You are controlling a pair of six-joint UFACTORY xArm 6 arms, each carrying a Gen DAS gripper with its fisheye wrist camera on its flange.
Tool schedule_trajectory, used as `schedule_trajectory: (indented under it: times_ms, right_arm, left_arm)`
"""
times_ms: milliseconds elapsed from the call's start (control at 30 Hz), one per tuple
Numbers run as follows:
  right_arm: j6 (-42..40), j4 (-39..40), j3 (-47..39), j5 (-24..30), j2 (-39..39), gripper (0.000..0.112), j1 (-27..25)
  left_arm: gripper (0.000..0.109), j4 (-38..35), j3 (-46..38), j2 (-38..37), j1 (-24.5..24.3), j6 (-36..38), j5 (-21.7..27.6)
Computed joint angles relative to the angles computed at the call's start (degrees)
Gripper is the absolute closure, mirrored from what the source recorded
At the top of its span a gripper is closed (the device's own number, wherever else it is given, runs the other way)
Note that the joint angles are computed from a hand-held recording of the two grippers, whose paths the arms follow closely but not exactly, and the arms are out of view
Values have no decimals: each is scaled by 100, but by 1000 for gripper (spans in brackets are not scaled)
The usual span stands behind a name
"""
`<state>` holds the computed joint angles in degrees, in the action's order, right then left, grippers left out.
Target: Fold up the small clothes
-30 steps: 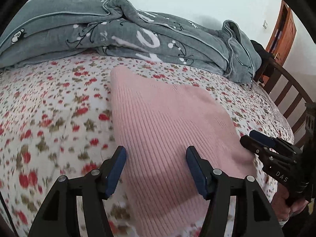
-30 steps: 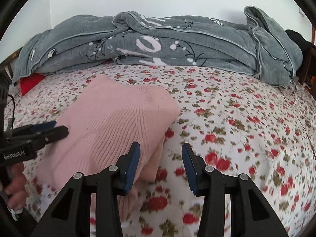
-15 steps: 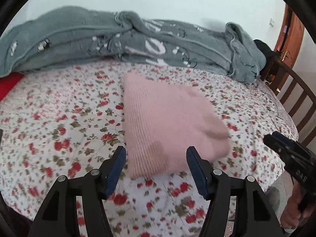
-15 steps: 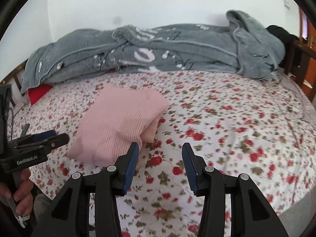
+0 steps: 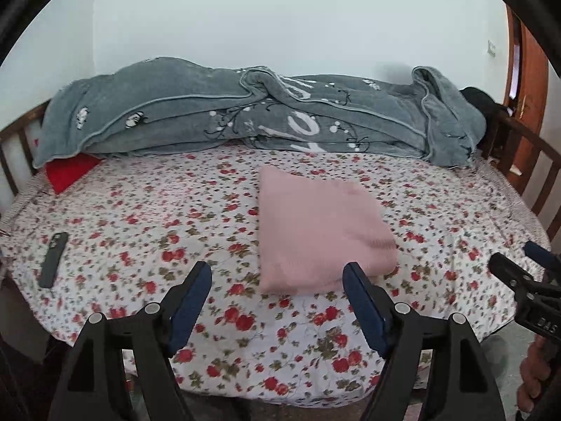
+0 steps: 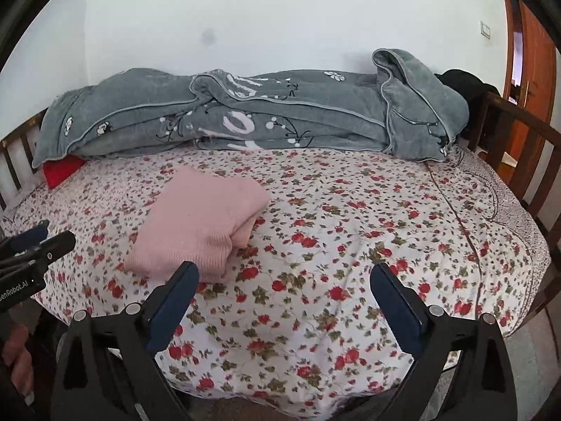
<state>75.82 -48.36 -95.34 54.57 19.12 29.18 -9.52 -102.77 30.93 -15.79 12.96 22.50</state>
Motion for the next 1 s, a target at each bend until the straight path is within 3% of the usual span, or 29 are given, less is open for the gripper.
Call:
schedule_trajectory:
  times_ms: [67, 333, 1000]
  right_arm:
    - [10, -7, 77, 36, -68, 13, 39]
    - [71, -110, 220, 128, -183, 12, 136]
    - [223, -185, 315, 161, -301, 12, 157]
  left_arm:
    - [30, 229, 139, -105, -10, -188, -56]
    - [30, -9, 446, -345, -99, -49, -180]
    - [29, -146, 439, -349, -60, -13, -159]
